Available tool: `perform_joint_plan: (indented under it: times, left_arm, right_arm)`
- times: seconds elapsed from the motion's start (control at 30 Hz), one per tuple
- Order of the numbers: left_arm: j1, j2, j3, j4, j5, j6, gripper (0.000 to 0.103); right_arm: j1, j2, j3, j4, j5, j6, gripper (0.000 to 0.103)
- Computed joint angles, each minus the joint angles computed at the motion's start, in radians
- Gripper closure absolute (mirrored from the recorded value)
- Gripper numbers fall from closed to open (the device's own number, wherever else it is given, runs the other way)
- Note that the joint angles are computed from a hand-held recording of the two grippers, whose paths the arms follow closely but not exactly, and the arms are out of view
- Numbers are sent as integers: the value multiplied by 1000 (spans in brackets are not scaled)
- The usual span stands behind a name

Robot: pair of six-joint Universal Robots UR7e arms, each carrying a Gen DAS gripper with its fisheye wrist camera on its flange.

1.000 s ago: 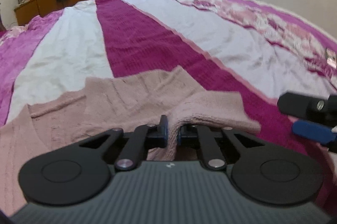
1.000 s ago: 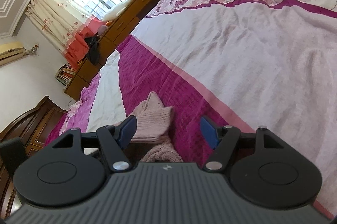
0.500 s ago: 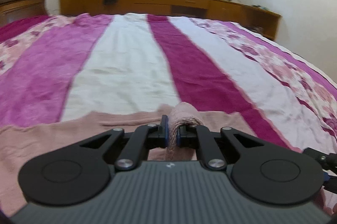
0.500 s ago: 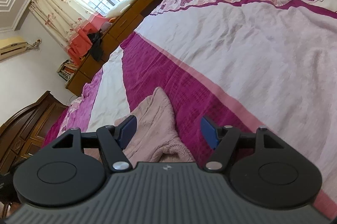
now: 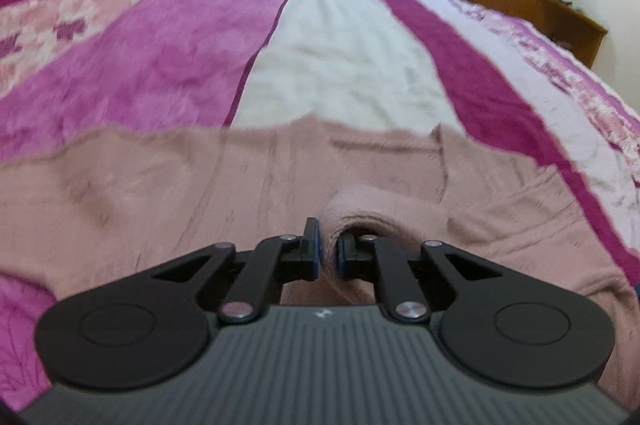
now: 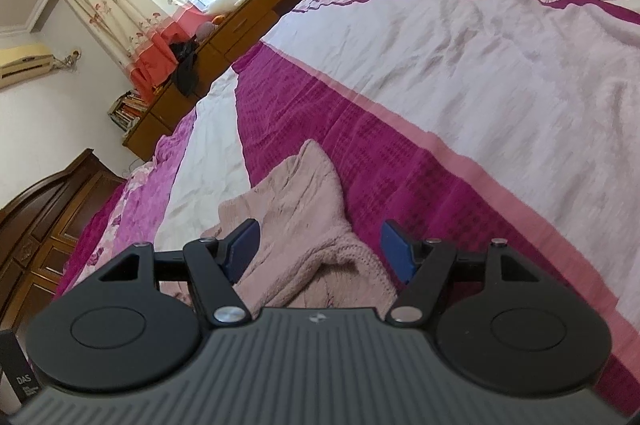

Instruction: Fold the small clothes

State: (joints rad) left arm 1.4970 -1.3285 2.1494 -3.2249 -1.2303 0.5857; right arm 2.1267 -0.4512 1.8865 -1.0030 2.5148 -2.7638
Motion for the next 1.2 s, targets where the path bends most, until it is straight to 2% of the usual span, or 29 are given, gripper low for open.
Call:
perform_joint_plan:
  times: [0.13, 0.17, 0.2, 0.27, 0.3, 0.67, 0.93, 1.07, 1.2]
  left_arm:
    - [17, -5, -2, 45, 26, -5, 89]
    - [21, -7, -2, 54, 28, -4, 84]
    - [21, -9, 2, 48, 36, 1, 71]
    - [22, -10, 15, 14, 48, 23, 54]
    - [22, -9, 22, -10, 57, 38, 50]
    - [24, -75, 54, 17, 49, 77, 49]
    - [-11, -147, 103, 45, -4, 120, 49]
    - [-34, -131, 113, 17, -8, 150, 48]
    - [-56, -88, 125, -41, -14, 241, 48]
  right_arm:
    - [4, 10, -18, 30, 1, 3, 29]
    - [2, 11, -20, 35, 0, 3, 29]
    - [2, 13, -22, 37, 1, 2, 29]
    - [4, 16, -26, 41, 3, 0, 29]
    - [4, 17, -28, 43, 3, -1, 29]
    - [11, 19, -23, 25, 2, -16, 29]
    - [14, 26, -33, 28, 1, -31, 29]
    - [16, 26, -43, 39, -1, -51, 29]
    - [15, 22, -57, 40, -5, -99, 29]
